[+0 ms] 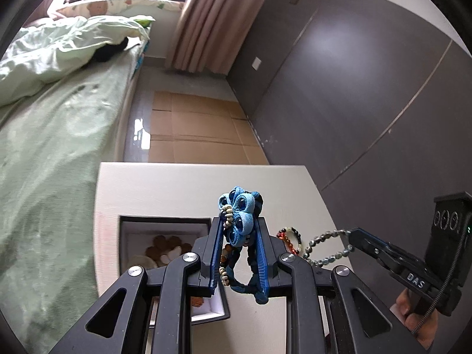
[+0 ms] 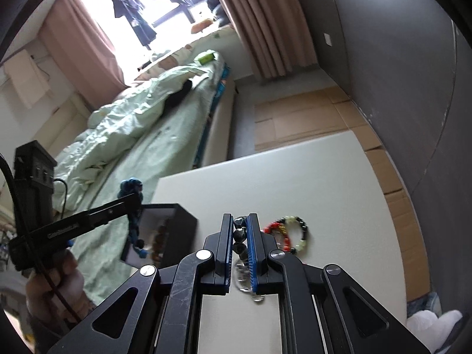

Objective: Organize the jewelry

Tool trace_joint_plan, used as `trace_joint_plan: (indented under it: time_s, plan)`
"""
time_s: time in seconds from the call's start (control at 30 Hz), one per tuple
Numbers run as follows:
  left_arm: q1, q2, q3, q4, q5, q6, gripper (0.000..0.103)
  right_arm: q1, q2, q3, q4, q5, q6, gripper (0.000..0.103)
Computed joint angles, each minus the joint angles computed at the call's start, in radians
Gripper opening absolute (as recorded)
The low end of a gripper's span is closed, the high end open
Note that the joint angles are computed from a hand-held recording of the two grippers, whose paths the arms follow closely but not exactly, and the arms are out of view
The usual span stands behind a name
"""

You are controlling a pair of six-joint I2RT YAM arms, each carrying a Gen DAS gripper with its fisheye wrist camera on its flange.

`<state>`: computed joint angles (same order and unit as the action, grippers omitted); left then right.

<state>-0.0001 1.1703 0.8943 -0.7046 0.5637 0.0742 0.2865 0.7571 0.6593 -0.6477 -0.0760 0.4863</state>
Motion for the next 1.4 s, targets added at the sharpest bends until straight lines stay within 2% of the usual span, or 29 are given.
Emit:
trace_joint_plan:
  time_s: [0.17,0.43,0.73,0.87,0.9,0.93,0.97,1.03,1.17,1.27,1.3,1.37,1.4]
  plan:
    - [0.082,-0.009,0.014,-0.021,0.025,0.036,0.022,0.123,-0.002,0.022,0.032,0.059,0.068,0.01]
    - [0.189,0.008,0.024,-0.044,0.047,0.078,0.022,0.359,0.118,0.034,0.202,0.167,0.19,0.01]
    - [0.277,0.059,0.038,-0.062,0.072,0.109,0.022,0.462,0.328,0.086,0.364,0.181,0.24,0.01]
    - [0.292,0.083,0.044,-0.06,0.07,0.114,0.022,0.456,0.423,0.117,0.416,0.149,0.257,0.011]
    - [0.293,0.087,0.044,-0.061,0.068,0.117,0.022,0.446,0.451,0.127,0.416,0.135,0.263,0.012]
    - [0.291,0.091,0.044,-0.061,0.067,0.12,0.022,0.434,0.474,0.138,0.408,0.113,0.268,0.024]
    - [0.287,0.096,0.045,-0.063,0.065,0.123,0.022,0.418,0.491,0.147,0.396,0.086,0.276,0.04]
    - [0.271,0.108,0.047,-0.071,0.055,0.134,0.022,0.401,0.472,0.124,0.398,0.085,0.293,0.051]
    - [0.225,0.103,0.04,-0.073,0.02,0.132,0.022,0.377,0.406,0.092,0.375,0.088,0.294,0.051]
    - [0.196,0.117,0.043,-0.073,-0.003,0.12,0.028,0.354,0.361,0.066,0.343,0.085,0.298,0.051]
    - [0.191,0.129,0.048,-0.078,-0.002,0.117,0.033,0.343,0.347,0.057,0.332,0.082,0.299,0.051]
    - [0.189,0.149,0.052,-0.086,0.004,0.103,0.052,0.319,0.313,0.038,0.308,0.069,0.302,0.051]
    - [0.19,0.147,0.048,-0.085,0.008,0.098,0.067,0.307,0.299,0.032,0.299,0.066,0.298,0.051]
